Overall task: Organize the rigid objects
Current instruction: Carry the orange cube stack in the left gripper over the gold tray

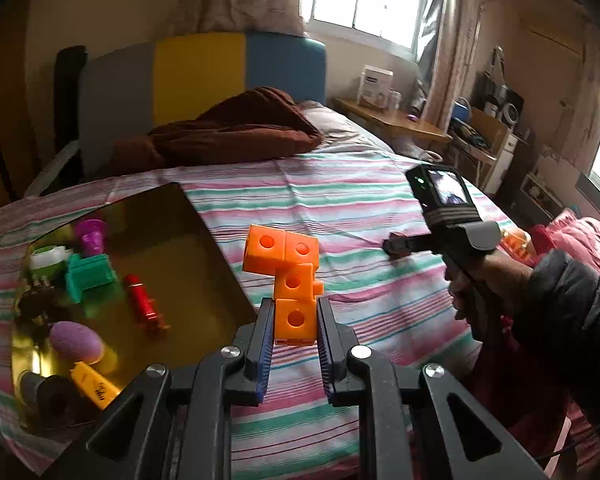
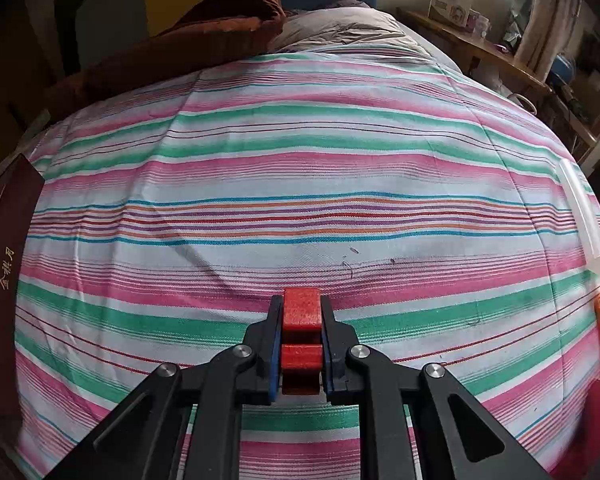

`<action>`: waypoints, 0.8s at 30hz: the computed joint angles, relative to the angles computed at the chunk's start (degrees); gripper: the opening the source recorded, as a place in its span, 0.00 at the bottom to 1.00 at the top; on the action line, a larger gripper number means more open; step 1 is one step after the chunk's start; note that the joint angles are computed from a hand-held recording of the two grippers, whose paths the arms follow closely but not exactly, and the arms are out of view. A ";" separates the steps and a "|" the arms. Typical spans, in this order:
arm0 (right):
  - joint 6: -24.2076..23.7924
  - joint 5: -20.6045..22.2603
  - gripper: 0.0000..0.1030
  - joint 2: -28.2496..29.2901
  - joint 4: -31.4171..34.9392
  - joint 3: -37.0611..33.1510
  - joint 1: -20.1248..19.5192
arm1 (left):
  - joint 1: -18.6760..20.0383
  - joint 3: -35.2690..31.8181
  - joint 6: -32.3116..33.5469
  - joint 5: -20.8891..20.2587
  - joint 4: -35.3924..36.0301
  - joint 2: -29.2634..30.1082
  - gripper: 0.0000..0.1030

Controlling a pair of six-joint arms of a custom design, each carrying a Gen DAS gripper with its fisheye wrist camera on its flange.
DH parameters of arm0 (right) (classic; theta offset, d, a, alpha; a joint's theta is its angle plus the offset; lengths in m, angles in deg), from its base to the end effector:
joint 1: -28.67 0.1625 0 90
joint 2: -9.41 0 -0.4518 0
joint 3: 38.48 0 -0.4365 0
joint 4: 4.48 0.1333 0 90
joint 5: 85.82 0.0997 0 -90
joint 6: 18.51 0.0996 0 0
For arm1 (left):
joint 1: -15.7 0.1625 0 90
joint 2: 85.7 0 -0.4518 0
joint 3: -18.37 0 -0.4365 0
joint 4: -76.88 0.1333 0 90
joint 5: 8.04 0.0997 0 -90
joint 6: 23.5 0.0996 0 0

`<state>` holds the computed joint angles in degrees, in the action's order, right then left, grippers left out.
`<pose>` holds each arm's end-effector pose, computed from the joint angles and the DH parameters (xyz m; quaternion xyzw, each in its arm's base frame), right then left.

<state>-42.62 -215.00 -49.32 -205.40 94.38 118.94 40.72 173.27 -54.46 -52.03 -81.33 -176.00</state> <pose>0.0726 -0.4796 0.1267 0.0853 -0.8962 0.2252 0.3727 -0.1749 -0.3078 0.1572 0.2574 0.8834 -0.3096 0.2400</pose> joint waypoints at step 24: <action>-2.98 -2.29 0.16 1.96 -2.45 -0.78 0.85 | 10.19 2.60 -8.55 6.43 15.89 -21.25 0.18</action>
